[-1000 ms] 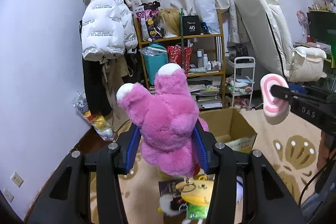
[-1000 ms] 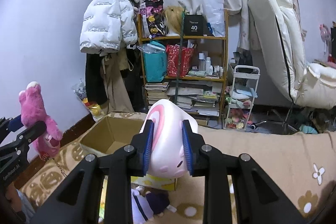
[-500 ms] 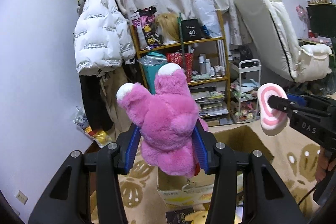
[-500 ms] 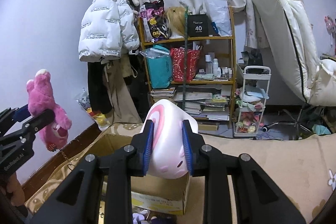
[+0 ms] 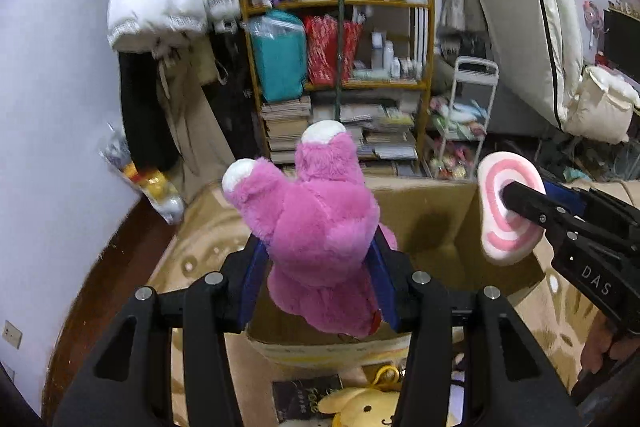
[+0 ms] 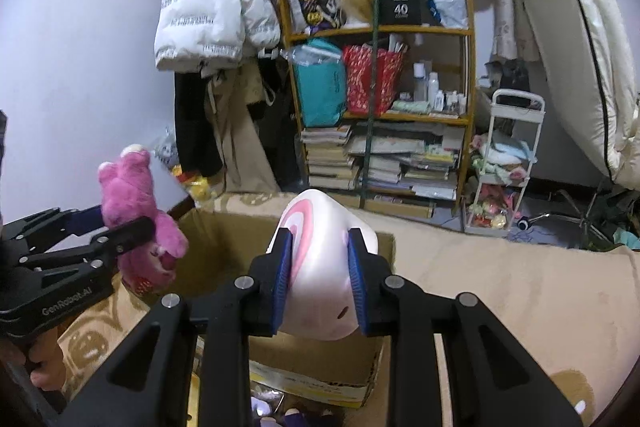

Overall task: Organize soft objects
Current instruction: 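Release pink bear and roll-cake plush into the box from both tools, then move both tools back down toward the remaining plush pile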

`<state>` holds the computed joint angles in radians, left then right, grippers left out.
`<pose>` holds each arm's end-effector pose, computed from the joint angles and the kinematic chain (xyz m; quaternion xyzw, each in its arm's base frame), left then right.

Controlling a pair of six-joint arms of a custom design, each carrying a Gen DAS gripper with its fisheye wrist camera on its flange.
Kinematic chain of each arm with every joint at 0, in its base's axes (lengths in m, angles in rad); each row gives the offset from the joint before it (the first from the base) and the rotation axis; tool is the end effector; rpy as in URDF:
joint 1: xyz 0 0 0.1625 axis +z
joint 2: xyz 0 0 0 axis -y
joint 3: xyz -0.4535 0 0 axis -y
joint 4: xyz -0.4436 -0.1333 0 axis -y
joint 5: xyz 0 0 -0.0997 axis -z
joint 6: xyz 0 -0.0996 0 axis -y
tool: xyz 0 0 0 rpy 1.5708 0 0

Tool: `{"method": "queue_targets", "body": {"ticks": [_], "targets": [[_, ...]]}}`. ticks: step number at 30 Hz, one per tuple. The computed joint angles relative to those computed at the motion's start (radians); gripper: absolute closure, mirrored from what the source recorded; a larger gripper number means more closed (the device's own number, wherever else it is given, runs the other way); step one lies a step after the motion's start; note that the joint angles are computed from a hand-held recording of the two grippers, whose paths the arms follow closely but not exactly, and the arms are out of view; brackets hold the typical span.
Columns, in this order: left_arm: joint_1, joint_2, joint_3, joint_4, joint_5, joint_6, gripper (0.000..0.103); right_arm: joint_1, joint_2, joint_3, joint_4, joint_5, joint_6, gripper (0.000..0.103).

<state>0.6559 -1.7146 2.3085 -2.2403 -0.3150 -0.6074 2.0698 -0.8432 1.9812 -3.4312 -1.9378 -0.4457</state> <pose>-0.1814 -0.4273 0.3398 0.1019 0.8025 -0.4270 0.4039 0.3842 -0.5012 0.0946 0.3611 -0.8484 0.3519 0.1614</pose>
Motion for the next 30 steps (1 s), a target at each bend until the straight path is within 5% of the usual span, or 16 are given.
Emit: {"method": "queue_targets", "body": {"ticks": [6, 14, 19, 25, 30], "targets": [[0.013, 0.008, -0.007, 0.114, 0.012, -0.077, 0.023, -0.001, -0.003, 0.011, 0.017, -0.002, -0.011, 0.069], [-0.009, -0.034, -0.039, 0.394, 0.003, -0.296, 0.019, -0.008, -0.032, 0.037, 0.026, 0.019, 0.046, 0.044], [-0.049, -0.063, -0.054, 0.591, 0.008, -0.45, 0.01, -0.003, -0.055, 0.057, 0.025, 0.003, 0.073, 0.02], [-0.104, -0.087, -0.084, 0.833, -0.036, -0.65, 0.006, 0.009, -0.084, 0.093, 0.052, -0.023, 0.104, 0.004], [-0.163, -0.112, -0.094, 1.022, -0.091, -0.808, 0.006, 0.017, -0.115, 0.118, 0.099, -0.032, 0.143, 0.001]]}}
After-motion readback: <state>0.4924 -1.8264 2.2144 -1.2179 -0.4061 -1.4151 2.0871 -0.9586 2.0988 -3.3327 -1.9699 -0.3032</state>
